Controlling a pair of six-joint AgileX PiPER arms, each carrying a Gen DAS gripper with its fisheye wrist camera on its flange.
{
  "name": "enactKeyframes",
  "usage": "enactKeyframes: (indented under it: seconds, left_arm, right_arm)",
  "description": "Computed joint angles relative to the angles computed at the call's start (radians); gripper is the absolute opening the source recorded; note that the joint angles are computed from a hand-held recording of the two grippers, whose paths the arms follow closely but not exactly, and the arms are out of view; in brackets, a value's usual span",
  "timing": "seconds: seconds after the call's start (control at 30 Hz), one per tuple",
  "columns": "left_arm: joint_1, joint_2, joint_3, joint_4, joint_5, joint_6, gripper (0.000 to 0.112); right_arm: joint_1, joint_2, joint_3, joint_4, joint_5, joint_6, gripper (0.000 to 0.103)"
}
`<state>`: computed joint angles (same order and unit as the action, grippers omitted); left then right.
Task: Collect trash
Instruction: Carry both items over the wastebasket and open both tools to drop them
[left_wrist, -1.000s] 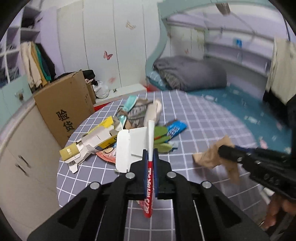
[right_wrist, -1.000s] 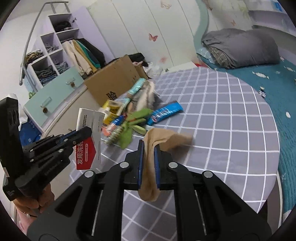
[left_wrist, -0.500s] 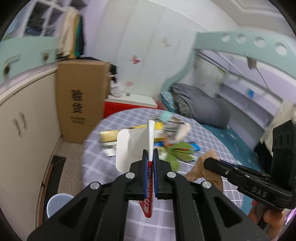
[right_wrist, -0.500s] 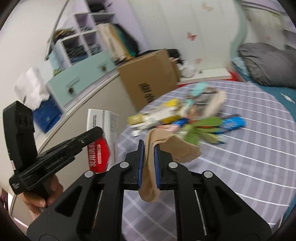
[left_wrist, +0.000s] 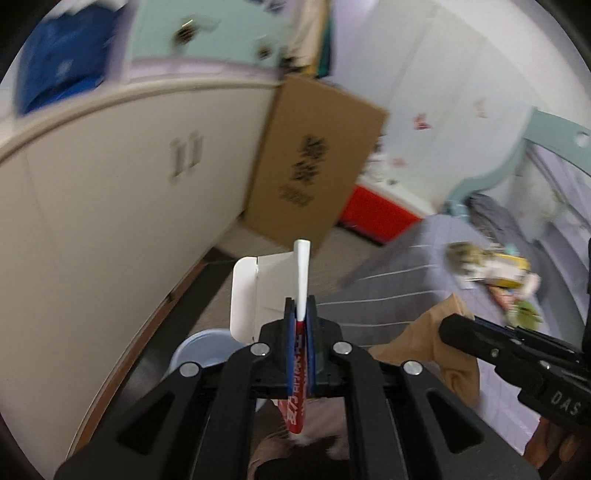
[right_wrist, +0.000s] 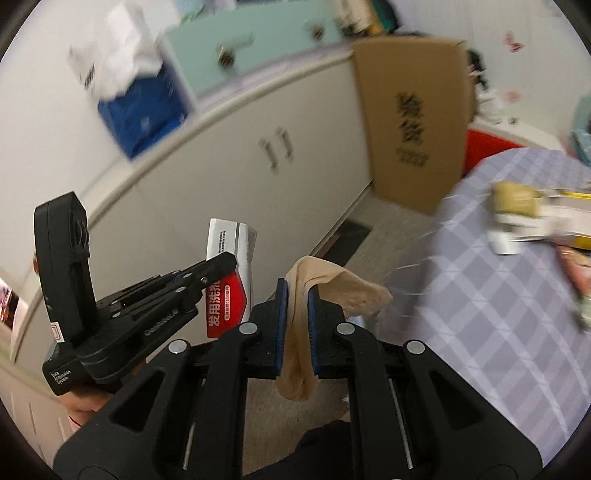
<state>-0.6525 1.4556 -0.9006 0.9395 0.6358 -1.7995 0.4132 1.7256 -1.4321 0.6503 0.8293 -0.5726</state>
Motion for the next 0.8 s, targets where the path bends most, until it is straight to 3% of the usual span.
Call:
enactKeyframes:
  seconds: [0.3, 0.4, 0.67, 0.8]
  left_arm:
    - [0.267, 0.060, 0.213, 0.040, -0.269, -0.051, 0.005]
    - [0.309, 0.105, 0.221, 0.061, -0.309, -0.060, 0.005]
    - [0.348, 0.168, 0.191, 0.061, -0.362, -0.035, 0.005]
    - [0.342, 0.174, 0.192, 0.075, -0.369, -0.051, 0.005]
  right_arm:
    - [0.208, 0.341, -0.252, -0.230, -0.041, 0.199, 0.014]
    - [0.228, 0.439, -0.337, -0.265, -0.028, 0.233, 0.071]
    - [0.221, 0.485, -0.356, -0.275, -0.042, 0.261, 0.070]
    - [0.245, 0.420, -0.278, -0.365, -0.117, 0.346, 0.070]
